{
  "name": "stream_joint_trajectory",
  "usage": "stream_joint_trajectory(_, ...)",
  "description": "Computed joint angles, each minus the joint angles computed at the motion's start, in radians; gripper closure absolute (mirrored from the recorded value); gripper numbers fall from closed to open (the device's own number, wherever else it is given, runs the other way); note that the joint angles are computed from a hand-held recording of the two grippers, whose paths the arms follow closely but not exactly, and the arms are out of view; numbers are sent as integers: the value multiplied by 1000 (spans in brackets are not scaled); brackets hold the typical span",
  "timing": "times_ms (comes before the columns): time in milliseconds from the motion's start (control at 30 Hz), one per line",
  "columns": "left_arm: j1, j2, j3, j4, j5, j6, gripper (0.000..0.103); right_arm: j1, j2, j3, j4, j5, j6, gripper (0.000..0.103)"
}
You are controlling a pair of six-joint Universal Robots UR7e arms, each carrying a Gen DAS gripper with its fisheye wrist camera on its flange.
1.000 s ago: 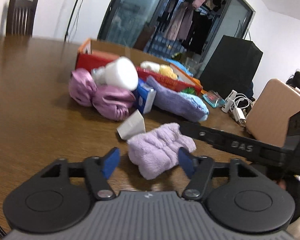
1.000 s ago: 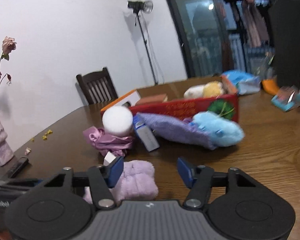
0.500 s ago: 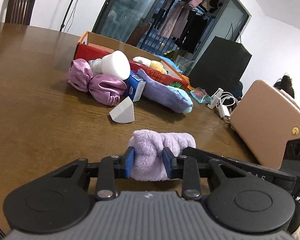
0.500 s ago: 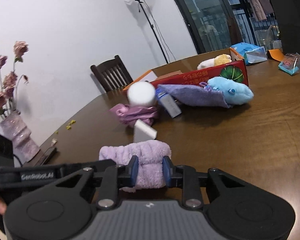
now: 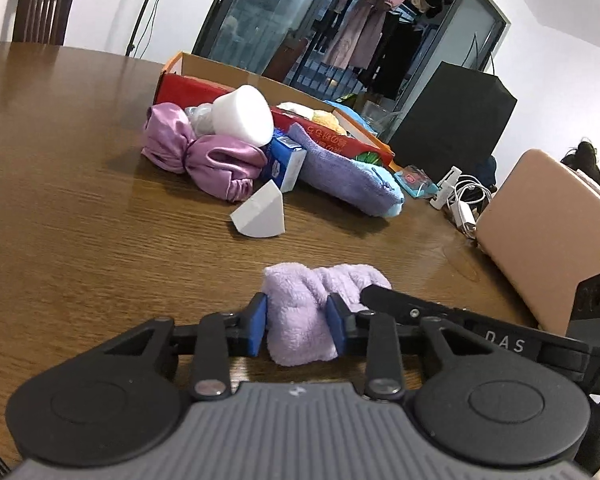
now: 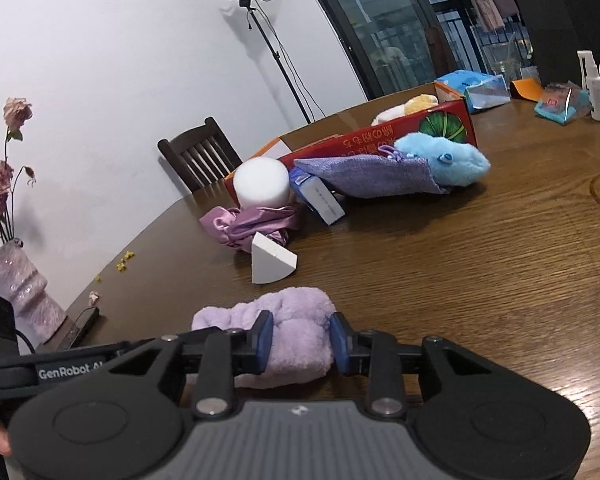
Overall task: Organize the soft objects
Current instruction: 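Carry the hair band with the left gripper into the box and release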
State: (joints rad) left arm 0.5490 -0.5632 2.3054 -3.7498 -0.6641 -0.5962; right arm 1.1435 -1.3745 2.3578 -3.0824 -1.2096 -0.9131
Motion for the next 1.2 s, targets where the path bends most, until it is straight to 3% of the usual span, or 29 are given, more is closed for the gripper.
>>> stream_joint_trajectory(300,-20,-9,-13,-20,6,78,77,8,-10,-20,73,12,-14,78)
stream_joint_trajectory(467,-12,-38,-62,-67,10,246,77,44,-10,-52,77,66,-37,78)
stream_joint_trajectory(667,80,-95,-204,-86,-86,466,78,151,48,-208,109,86,-18,78)
stream_joint_trajectory(767,152,-115,-322,13,-136,512,79,215,118,-334,130,61,7,78)
stream_joint_trajectory(933,295,-109,-548,231,-235,472,79,316,303,-626,219,-40,110,78)
stream_joint_trajectory(1000,355,-85,-667,361,-275,451,79,348,394,-769,282,-100,150,78)
stream_joint_trajectory(1200,486,60,-1040,727,-300,408,81,413,691,-1200,451,-322,216,78)
